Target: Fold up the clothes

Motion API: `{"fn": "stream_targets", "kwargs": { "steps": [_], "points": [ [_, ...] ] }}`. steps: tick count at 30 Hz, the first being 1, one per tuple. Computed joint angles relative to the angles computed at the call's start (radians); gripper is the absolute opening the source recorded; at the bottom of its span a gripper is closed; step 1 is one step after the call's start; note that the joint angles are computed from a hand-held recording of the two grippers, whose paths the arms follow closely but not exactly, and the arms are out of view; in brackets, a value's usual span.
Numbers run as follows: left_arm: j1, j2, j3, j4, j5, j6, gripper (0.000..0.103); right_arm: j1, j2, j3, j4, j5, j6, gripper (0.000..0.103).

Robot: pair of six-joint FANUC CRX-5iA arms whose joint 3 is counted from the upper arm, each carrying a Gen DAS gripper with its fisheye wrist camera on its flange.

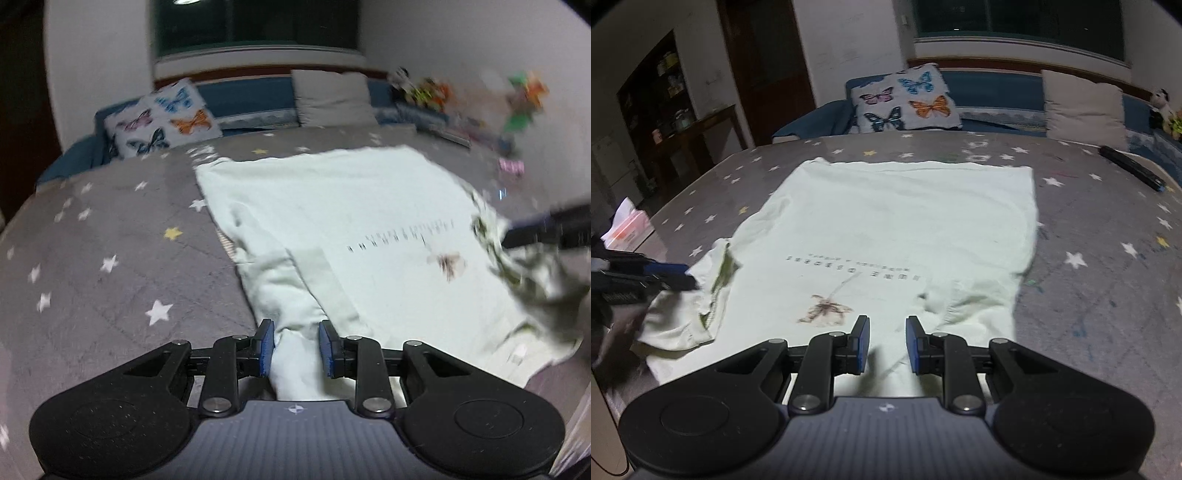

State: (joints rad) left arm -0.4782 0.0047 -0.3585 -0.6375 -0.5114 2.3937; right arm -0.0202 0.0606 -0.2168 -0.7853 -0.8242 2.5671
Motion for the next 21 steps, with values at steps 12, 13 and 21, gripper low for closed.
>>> {"fn": "stream_targets", "kwargs": {
  "steps": [12,13,21],
  "points": [
    [0.025,-0.056,-0.018,-0.043,0.026,0.032,0.03,0.113,0.026,0.048,-0.035,-0.202,0.124,0.021],
    [0.031,-0.055,-0.019,-0.036,0.031,0.022,0.03,0.127,0.026,0.048,-0.031,-0.21,0.134,0.021],
    [0.069,-0.028,-0.019,0.043,0.089,-0.073,0.03,0.223,0.054,0.056,0.023,-0.235,0.149,0.021]
  ]
}}
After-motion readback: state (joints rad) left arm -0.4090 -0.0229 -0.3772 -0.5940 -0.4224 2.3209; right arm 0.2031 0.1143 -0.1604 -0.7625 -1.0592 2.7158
